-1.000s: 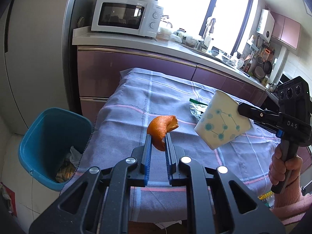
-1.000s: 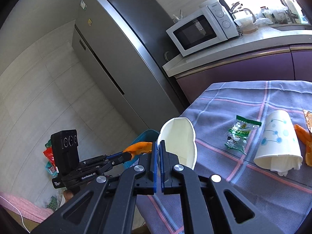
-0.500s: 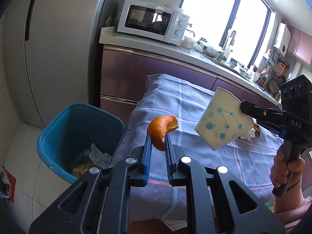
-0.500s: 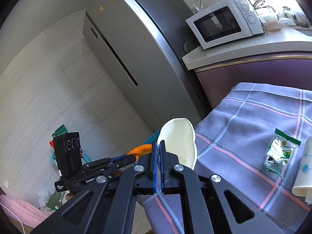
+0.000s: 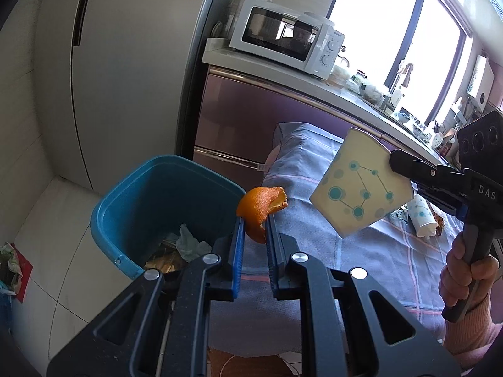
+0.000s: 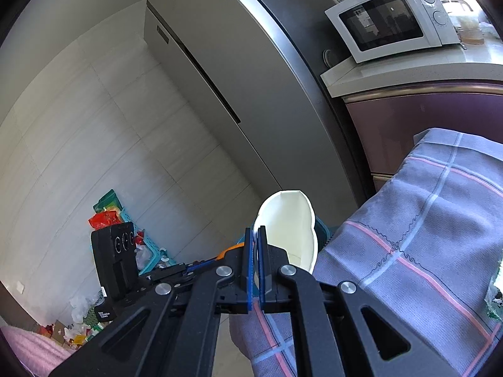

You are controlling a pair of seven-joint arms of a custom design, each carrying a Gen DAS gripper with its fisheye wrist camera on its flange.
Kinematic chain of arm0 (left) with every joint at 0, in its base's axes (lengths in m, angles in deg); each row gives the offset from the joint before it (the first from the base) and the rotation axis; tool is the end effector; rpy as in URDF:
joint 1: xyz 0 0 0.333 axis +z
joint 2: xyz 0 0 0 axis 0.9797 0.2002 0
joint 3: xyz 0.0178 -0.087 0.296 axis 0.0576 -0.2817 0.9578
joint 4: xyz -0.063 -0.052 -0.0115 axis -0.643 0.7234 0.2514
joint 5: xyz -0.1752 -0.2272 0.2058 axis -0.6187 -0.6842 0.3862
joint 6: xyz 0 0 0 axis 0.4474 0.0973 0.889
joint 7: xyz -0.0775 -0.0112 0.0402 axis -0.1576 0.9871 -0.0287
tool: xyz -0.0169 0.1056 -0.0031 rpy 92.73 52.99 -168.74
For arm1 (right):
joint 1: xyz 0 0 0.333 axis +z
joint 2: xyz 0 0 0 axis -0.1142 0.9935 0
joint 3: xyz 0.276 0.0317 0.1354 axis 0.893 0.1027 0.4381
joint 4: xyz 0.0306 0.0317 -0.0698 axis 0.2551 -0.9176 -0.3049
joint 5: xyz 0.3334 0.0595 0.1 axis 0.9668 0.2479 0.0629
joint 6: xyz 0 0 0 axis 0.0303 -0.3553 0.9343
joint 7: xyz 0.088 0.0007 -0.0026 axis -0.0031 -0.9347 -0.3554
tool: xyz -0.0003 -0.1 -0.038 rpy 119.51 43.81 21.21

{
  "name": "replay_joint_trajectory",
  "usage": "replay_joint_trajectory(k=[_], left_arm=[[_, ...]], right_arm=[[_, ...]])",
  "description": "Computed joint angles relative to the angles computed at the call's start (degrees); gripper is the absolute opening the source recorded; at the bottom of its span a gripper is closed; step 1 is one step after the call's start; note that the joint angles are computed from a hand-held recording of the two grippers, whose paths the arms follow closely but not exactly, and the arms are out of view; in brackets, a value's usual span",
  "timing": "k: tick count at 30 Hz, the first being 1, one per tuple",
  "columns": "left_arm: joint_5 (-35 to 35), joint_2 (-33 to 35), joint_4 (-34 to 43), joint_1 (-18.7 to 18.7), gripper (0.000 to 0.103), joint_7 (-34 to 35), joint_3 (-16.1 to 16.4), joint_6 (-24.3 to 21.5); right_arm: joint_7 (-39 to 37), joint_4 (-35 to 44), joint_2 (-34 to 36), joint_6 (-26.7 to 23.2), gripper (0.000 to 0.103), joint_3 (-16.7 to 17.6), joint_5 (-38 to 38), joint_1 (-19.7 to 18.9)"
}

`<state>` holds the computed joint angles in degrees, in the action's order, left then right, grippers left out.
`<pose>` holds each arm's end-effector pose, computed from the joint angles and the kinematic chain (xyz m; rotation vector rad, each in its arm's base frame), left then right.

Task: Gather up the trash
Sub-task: 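Carry the orange peel and paper cup with both grippers toward the teal bin, then open both grippers over the teal bin to drop peel and cup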

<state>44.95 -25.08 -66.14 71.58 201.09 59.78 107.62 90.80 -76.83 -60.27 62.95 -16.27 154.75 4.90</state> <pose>0.5128 -0.0380 0.5497 -1.7857 1.8471 -1.1599 0.5680 0.1569 0.5958 -1.6523 1.1493 0.0683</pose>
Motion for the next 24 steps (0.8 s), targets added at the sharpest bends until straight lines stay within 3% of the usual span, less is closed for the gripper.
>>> replay_joint_trajectory(k=[24], left_arm=[[6.89, 4.79, 0.27, 5.49, 0.014, -8.66, -1.16, 1.11]], right_arm=[[11.61, 14.24, 13.91, -0.77, 0.002, 4.86, -9.69, 0.78]])
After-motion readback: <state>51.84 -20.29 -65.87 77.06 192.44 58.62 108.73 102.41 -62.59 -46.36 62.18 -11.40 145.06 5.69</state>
